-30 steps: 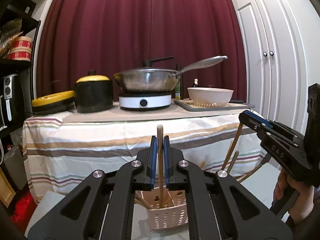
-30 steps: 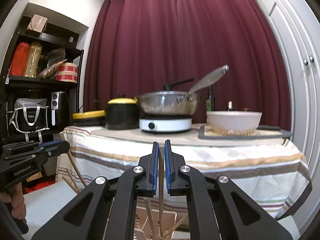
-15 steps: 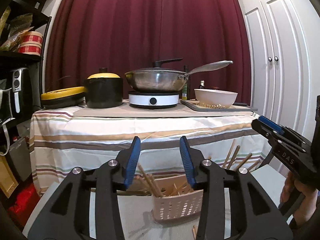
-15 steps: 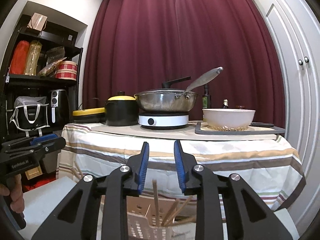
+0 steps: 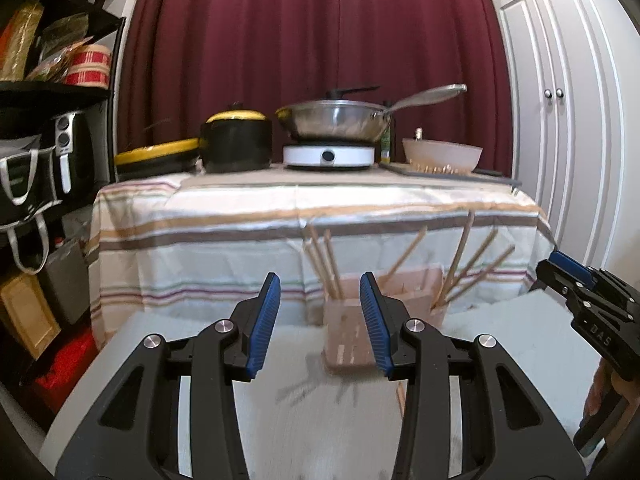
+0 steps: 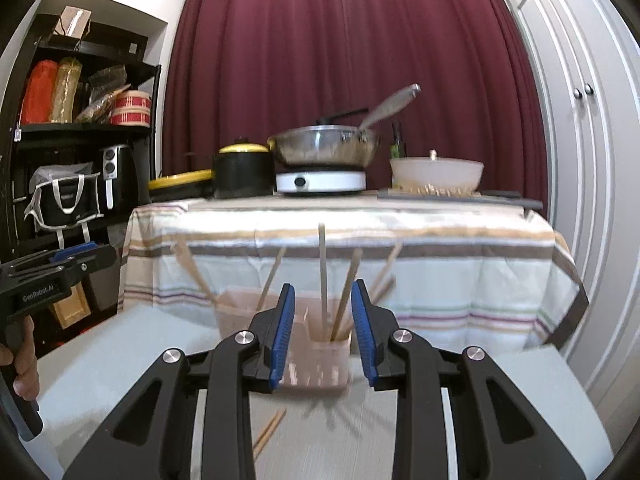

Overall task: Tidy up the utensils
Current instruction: 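Move both open tools down toward the remaining chopsticks on the floor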

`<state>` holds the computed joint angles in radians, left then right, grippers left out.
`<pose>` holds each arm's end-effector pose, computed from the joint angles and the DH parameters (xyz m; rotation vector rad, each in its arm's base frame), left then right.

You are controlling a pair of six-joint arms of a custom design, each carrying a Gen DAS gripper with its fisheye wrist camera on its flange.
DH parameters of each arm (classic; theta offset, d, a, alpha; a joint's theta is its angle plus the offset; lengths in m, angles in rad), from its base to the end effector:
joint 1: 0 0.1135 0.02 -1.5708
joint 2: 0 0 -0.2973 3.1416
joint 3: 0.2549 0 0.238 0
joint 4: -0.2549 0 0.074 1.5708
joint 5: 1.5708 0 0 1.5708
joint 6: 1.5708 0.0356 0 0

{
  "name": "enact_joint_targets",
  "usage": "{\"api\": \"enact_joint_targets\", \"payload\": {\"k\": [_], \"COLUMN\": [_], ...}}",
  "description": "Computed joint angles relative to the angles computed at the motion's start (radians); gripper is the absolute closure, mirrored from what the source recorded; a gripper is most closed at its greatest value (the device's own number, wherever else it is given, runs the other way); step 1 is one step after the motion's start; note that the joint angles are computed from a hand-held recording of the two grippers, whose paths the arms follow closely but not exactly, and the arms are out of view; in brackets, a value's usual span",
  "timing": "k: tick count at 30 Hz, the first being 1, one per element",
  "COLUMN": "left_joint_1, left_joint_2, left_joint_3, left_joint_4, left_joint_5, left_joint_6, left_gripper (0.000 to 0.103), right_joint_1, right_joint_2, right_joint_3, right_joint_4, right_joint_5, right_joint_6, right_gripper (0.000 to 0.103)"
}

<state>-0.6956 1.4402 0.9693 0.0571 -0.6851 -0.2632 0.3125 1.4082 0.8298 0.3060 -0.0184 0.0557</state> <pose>0.2499 -0.1793 0.3164 -0.0238 1.8874 0.0279 0.2882 0.0938 0.3017 -0.2499 1.8350 0.2740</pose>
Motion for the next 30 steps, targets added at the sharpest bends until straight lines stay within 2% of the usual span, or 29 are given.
{"api": "enact_joint_targets", "payload": {"k": [9, 15, 30], "left_joint_1": [-0.123, -0.179, -0.276], "left_joint_2": [-0.02, -0.033, -0.037], "left_joint_3": [-0.193, -0.289, -0.431], "left_joint_4": [-0.052, -0.092, -0.158], "left_joint_5": [-0.12, -0.15, -0.167], "left_joint_6": [-0.16, -0.285, -0.515], "left_gripper": [0.062, 0.062, 0.063], "right_joint_1": [0.109, 0.189, 0.342], "right_joint_2": [-0.074, -0.091, -0.031], "right_joint_3": [-0.243, -0.369, -0.474], "right_joint_4": [0.055, 0.11, 0.158], "right_joint_5": [0.099, 0.162, 0.219], "right_joint_6": [0.034, 0.065, 0.133], "right_gripper": [0.073, 0.073, 0.073]}}
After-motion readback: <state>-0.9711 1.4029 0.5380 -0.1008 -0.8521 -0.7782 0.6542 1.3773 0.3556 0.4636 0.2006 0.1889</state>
